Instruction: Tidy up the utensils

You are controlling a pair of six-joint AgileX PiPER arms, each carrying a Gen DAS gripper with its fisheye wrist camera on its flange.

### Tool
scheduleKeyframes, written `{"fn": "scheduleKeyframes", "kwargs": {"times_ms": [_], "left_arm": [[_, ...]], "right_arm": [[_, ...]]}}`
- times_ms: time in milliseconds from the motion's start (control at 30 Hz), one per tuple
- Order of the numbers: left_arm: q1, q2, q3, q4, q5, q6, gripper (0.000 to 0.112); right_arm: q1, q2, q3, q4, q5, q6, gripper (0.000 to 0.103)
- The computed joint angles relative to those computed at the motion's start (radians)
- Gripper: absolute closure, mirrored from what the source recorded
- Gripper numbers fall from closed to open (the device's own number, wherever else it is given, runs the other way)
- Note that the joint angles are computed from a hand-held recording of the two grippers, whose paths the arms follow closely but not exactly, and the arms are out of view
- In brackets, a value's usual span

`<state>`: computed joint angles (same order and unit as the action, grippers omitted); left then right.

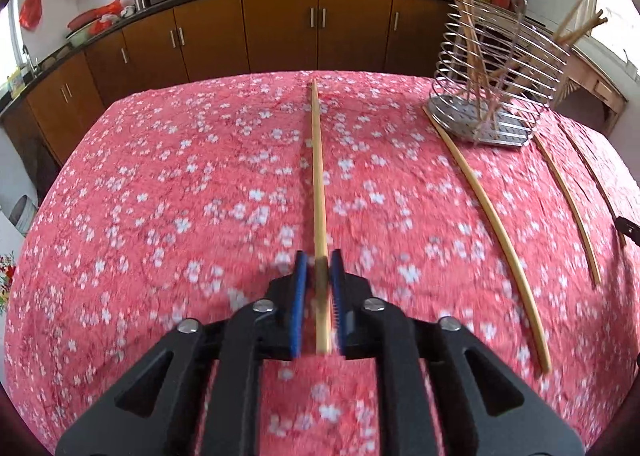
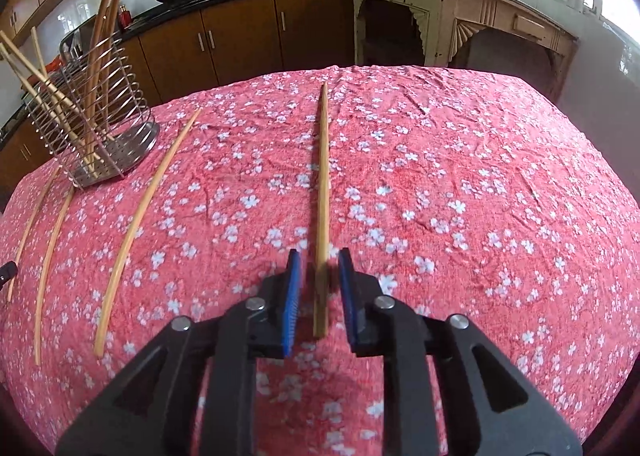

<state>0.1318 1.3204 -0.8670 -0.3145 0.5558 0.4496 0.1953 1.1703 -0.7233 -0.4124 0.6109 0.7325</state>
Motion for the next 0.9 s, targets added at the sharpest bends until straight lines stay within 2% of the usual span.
{"fn": "scheduleKeyframes", "kwargs": {"times_ms": [67,100,433,667,900], "left_arm": [[0.009,-0.027,0.025,-0.017,0.004,0.017,0.078],[0.014,-0.028,0.027,-0.029,0.01,0.032,0.076],[-0.061,-0.036,0.028,0.113,-0.005,-0.114,0.071],[-0.023,-0.028,0.02,0.012,0.011,-0.024,0.07],[-0.015,-0.029,0.018,0.004,0.016,-0.012,0.07]], "right_arm": [[0.032,-0.025,0.017,-0.041,0.024,0.037,0.08],[0.039,-0.03,0.019,-0.045,0.031,0.041,0.08],[0.03,-0.054,0.029,-0.021,0.038,0.014,0.077],[0.027,-0.053,0.029,-0.018,0.035,0.012,0.077],[0.023,-0.047,0.027,-0.014,0.028,0.009,0.077]]}}
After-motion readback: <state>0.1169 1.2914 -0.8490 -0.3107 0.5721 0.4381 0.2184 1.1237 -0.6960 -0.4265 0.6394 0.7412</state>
